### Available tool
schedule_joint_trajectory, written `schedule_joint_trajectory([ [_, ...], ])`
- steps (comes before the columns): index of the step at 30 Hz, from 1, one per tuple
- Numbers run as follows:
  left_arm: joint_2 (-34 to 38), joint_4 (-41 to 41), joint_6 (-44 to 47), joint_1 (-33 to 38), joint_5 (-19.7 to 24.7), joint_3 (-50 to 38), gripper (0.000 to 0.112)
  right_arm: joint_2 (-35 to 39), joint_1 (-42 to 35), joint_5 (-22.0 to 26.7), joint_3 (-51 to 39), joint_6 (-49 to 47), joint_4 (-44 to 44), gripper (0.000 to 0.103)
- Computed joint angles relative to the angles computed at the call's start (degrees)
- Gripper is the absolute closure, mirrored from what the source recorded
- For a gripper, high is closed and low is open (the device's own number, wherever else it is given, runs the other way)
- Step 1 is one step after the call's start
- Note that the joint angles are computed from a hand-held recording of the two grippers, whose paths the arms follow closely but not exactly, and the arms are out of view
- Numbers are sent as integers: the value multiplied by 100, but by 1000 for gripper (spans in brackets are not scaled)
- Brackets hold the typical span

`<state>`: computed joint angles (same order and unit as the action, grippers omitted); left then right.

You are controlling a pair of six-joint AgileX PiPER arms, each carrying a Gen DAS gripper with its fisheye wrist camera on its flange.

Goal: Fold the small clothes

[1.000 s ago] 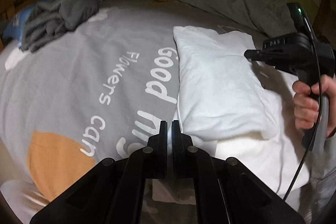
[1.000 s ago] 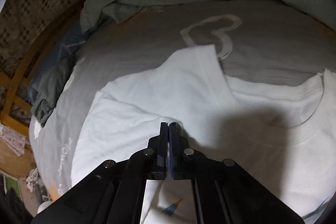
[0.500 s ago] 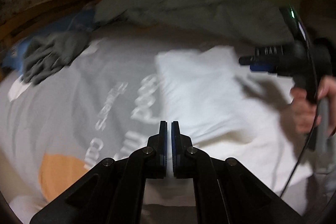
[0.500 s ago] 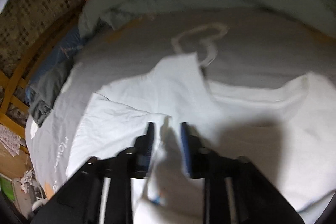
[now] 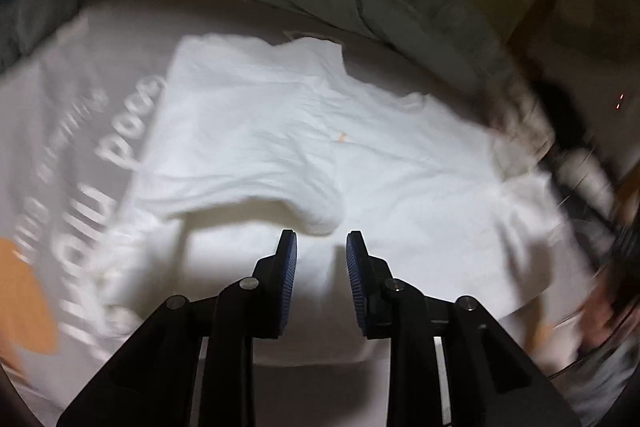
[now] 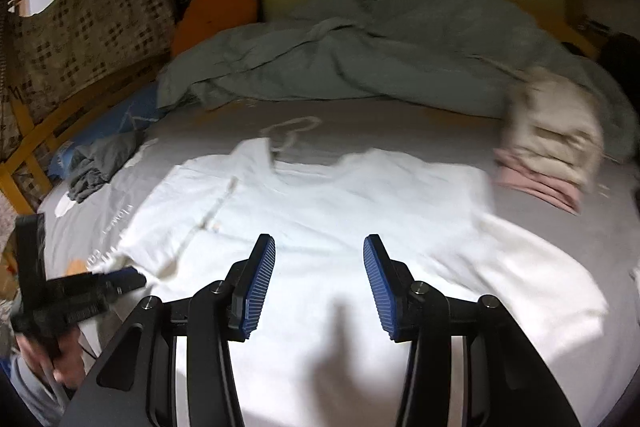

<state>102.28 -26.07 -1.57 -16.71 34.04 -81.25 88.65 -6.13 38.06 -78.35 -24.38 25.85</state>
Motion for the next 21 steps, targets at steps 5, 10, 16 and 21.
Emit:
schedule_joint_trajectory([
  [5,276,-922,346,302,-127,-147,79,-705,-730,-386,1033,-270,101,55],
  [10,266,-1691,885,326,-92,36,108,-968,-1779,-349,1525,-1000,1086,55],
  [16,216,-2170,1043,283,-151,360,103,-929,-2856,-16,1501,-1637,1966,55],
  [21,-95,-786,152,-253,-480,425,86,-826,-3320,155,1268,-1799,2063,55],
])
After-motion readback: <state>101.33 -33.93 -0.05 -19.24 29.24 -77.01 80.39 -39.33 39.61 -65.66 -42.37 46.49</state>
